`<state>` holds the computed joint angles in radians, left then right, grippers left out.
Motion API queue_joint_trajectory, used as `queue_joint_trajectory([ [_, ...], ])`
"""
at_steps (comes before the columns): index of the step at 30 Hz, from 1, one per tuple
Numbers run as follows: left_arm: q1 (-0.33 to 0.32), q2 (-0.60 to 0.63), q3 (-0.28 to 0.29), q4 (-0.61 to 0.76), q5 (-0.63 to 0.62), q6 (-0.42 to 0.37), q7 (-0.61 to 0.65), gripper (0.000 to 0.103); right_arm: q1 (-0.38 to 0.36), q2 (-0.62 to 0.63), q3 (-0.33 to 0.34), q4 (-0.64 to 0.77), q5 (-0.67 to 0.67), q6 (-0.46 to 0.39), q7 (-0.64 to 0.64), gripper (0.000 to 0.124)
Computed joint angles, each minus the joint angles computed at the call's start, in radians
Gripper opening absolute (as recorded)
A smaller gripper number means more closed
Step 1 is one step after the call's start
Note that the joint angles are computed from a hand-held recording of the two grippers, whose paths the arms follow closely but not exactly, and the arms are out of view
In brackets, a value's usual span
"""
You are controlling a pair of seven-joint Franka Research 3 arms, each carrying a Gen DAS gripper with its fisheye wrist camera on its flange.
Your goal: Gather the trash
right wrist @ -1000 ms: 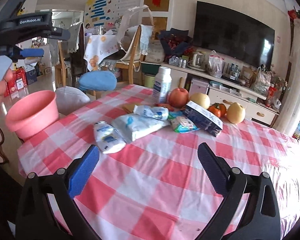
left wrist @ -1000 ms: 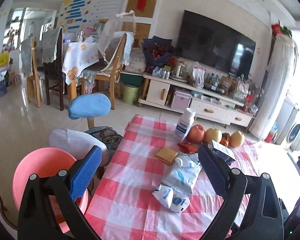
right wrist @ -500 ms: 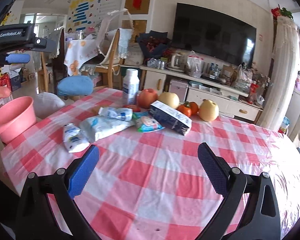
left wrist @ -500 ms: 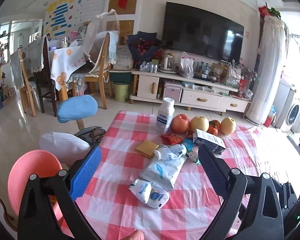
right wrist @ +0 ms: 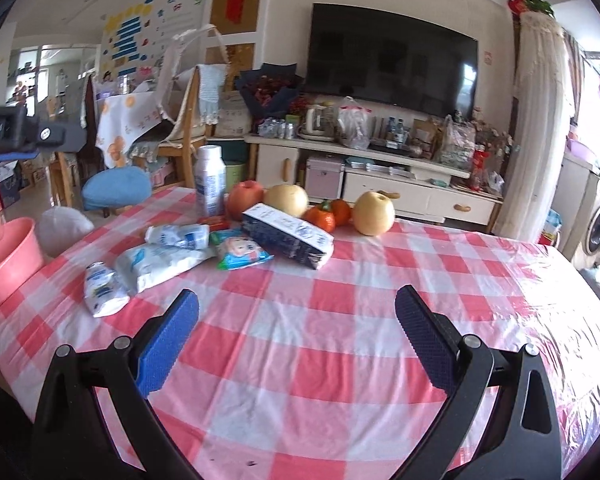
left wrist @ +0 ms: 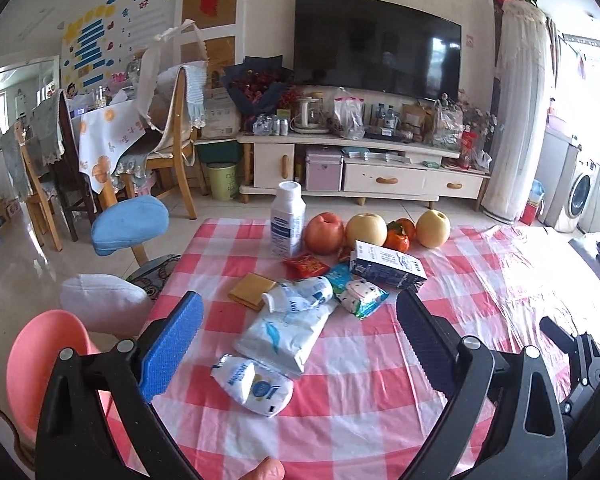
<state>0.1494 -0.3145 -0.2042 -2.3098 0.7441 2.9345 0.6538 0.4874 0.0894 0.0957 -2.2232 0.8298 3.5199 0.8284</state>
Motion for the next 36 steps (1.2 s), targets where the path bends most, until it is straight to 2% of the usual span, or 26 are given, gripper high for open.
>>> queue_joint_trajectory([
  [4,-0.028,0.033,0.007,0.029,-0.03,-0.015,0.025,0.096,-0.012,0.003,-0.017,0.017,0.025,-0.042,0.015,0.099],
  [7,-0.061,0.064,0.021,0.05,-0.074,-0.021,0.064,0.096,-0.033,0.003,-0.025,0.017,-0.01,-0.087,0.08,0.099],
  [11,-0.1,0.132,0.034,0.117,-0.132,-0.086,0.128,0.096,0.07,0.022,-0.152,0.062,0.06,-0.17,0.055,0.099],
  [13,-0.118,0.168,0.047,0.153,-0.17,-0.115,0.164,0.096,0.166,0.042,-0.272,0.085,0.043,-0.203,0.1,0.099],
  [14,-0.124,0.199,0.052,0.187,-0.19,-0.139,0.175,0.096,0.186,0.051,-0.302,0.094,0.028,-0.216,0.121,0.099],
  [15,-0.127,0.215,0.056,0.205,-0.198,-0.15,0.177,0.096,0.17,0.061,-0.301,0.107,0.012,-0.236,0.147,0.099],
  [17,-0.136,0.263,0.07,0.252,-0.244,-0.171,0.2,0.096,0.072,0.087,-0.225,0.158,0.065,-0.287,0.126,0.099],
  [19,-0.141,0.313,0.08,0.306,-0.264,-0.197,0.219,0.096,0.019,0.107,-0.196,0.191,0.053,-0.33,0.17,0.099],
  [21,-0.145,0.37,0.09,0.368,-0.26,-0.222,0.224,0.096,-0.115,0.139,-0.07,0.262,0.199,-0.378,0.039,0.099],
  [22,-0.144,0.403,0.095,0.403,-0.278,-0.23,0.234,0.096,-0.157,0.163,-0.035,0.298,0.234,-0.394,0.005,0.099],
  [27,-0.143,0.54,0.114,0.549,-0.35,-0.27,0.263,0.096,-0.269,0.267,0.054,0.442,0.232,-0.48,-0.018,0.099],
  [29,-0.146,0.609,0.119,0.631,-0.365,-0.308,0.281,0.094,-0.288,0.31,0.074,0.497,0.192,-0.492,-0.012,0.097],
  [30,-0.146,0.641,0.122,0.672,-0.372,-0.327,0.292,0.087,-0.298,0.329,0.083,0.525,0.171,-0.505,-0.006,0.092],
  [31,-0.149,0.66,0.125,0.698,-0.375,-0.34,0.298,0.084,-0.323,0.354,0.11,0.564,0.17,-0.527,-0.022,0.081],
  [32,-0.152,0.693,0.127,0.741,-0.381,-0.362,0.304,0.081,-0.338,0.372,0.127,0.593,0.16,-0.546,-0.024,0.076],
  [36,-0.157,0.794,0.132,0.87,-0.404,-0.41,0.33,0.081,-0.348,0.449,0.144,0.717,0.075,-0.601,-0.003,0.073],
])
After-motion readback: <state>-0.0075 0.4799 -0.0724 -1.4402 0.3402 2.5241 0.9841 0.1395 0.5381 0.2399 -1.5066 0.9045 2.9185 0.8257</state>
